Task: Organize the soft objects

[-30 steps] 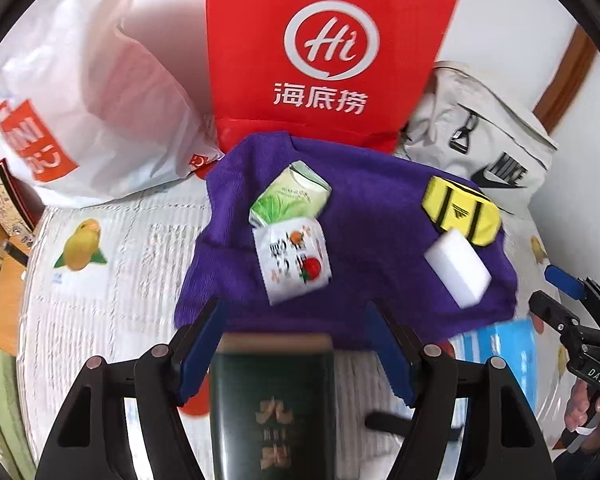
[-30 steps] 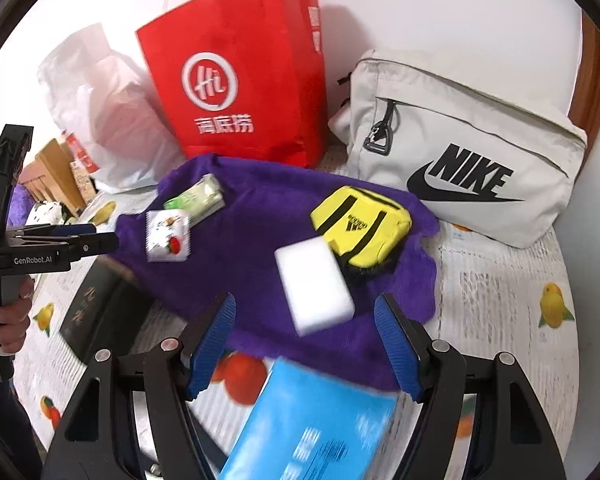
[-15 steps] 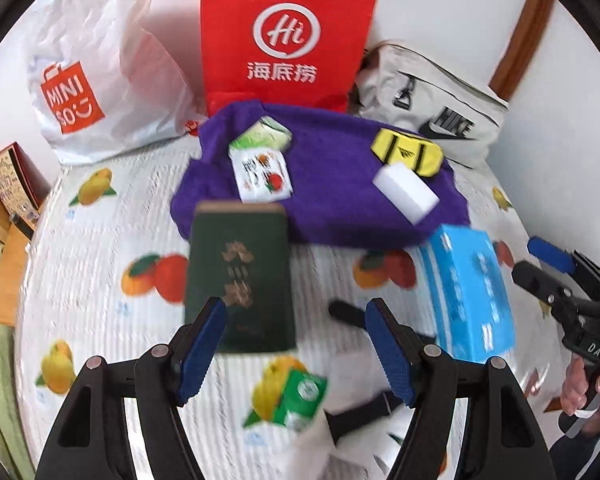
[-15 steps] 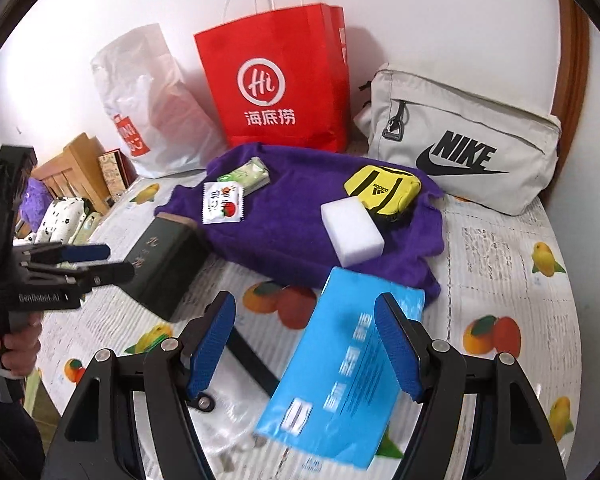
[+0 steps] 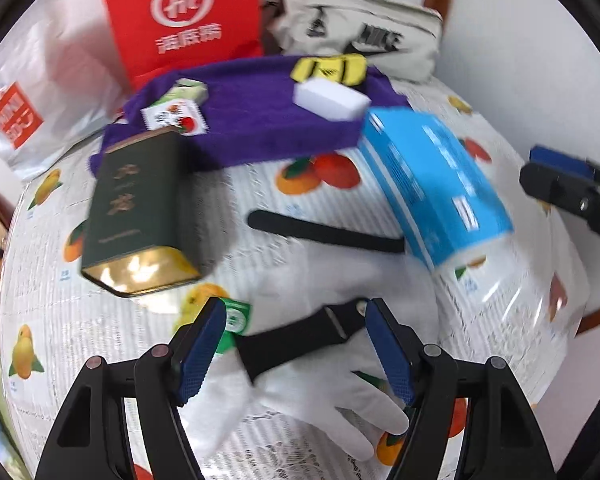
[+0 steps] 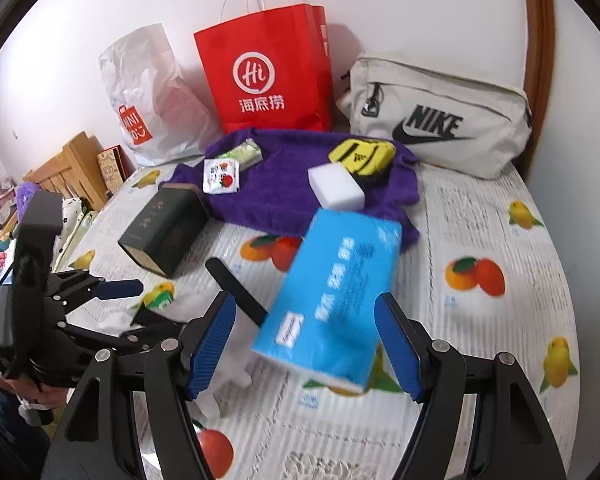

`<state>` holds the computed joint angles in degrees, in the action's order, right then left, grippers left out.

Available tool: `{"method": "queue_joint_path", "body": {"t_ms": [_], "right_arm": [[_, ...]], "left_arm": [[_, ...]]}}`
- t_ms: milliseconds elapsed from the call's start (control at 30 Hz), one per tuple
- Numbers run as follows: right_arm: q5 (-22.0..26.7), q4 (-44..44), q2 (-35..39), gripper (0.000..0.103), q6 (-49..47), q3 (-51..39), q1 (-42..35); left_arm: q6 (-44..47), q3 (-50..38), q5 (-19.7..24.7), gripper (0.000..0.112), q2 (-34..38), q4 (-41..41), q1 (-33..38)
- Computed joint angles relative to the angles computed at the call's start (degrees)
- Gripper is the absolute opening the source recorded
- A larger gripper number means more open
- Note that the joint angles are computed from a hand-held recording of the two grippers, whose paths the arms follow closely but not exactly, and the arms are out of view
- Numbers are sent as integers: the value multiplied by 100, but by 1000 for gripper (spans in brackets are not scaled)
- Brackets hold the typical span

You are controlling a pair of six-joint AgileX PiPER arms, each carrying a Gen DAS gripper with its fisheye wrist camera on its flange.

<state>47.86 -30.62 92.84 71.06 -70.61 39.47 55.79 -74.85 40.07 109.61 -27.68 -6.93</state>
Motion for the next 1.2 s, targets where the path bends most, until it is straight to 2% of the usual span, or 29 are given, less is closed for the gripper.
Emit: {"method": "queue_joint_path", "body": {"t_ms": [100,167,233,433,533,733,833,1133,1200], "right_arm": [[-84,-72,-94,72,252,270,100],[-175,-86,-143,72,368,439,132],[-260,-112,-186,72,492,596,150],[-469,-38,-212,72,547,793,85],[-539,-35,-185,72,545,784,84],[-597,8,-92,72,475,736,73],[-616,108,-6,72,380,684,31],[-525,147,198,72,168,362,95],[-522,188,275,72,116,280,112]], "left_arm": [[64,254,-238,71,22,195,-162],[18,516,-658,70,-25,329,-250],[188,588,-745,70,-35,178,-207],[542,352,-335,47,12,-288,139],[591,234,-228,42,67,-334,264],[791,-78,290,37,182,-645,595],[708,-120,245,37,232,-585,694],[823,-506,754,37,372,-941,1165],[663,-571,714,37,472,-725,1145]]}}
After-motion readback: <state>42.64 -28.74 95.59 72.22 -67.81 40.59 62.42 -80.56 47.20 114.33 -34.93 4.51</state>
